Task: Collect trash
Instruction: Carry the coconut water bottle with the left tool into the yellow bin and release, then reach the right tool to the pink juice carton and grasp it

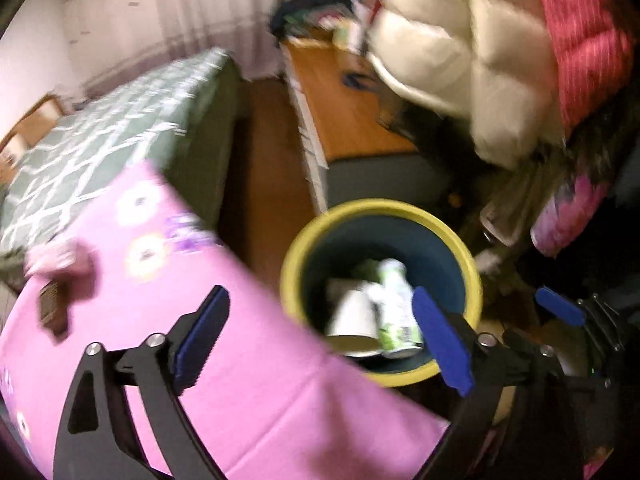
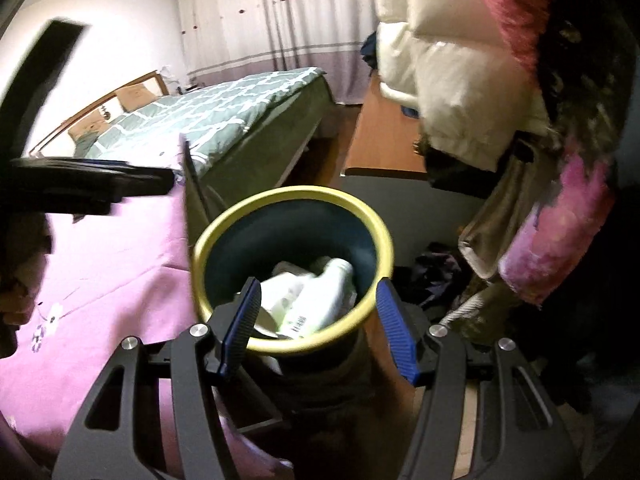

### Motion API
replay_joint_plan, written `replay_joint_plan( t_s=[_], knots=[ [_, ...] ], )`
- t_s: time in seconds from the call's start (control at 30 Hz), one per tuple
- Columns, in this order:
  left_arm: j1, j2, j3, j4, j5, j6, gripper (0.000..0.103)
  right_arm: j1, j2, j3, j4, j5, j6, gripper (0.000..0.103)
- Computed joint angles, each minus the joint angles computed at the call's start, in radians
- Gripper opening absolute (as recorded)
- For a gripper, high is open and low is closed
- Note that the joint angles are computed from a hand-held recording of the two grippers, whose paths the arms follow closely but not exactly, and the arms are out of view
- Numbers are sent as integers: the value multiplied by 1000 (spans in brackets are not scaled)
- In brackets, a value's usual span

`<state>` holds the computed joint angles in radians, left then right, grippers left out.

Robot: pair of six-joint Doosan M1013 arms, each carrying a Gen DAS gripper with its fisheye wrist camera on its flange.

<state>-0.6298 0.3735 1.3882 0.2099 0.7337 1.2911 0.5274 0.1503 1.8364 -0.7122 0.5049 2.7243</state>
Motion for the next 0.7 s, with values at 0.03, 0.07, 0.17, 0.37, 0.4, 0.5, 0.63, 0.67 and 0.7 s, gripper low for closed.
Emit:
replay_joint_plan(
  t_s=[0.03,0.07,0.17,0.37,0.4,0.5,0.63,0.67,0.7],
  knots=[
    [9,-23,30,35,-26,-45,94,3,5,-10,15,-11,-22,57],
    [20,-57,79,108,-63,-133,95,7,9,-18,31,-25,-45,57],
    [58,-133,192,322,-97,-389,96,16,29,-52,73,-54,-115,57],
    [171,-222,349,625,-41,-767,97,48,112,-190,298,-101,-433,57],
    [195,-233,371,654,-34,-816,97,53,127,-213,326,-98,-472,57],
    [257,-254,422,707,-21,-918,97,63,186,-305,488,-80,-650,57],
    [315,-268,476,797,0,-1062,97,83,279,-445,629,-19,-782,57],
    [327,-272,488,808,-2,-1090,97,90,303,-479,648,-7,-797,57],
    [341,-277,501,825,-5,-1131,97,98,319,-505,650,3,-797,57]
  ],
)
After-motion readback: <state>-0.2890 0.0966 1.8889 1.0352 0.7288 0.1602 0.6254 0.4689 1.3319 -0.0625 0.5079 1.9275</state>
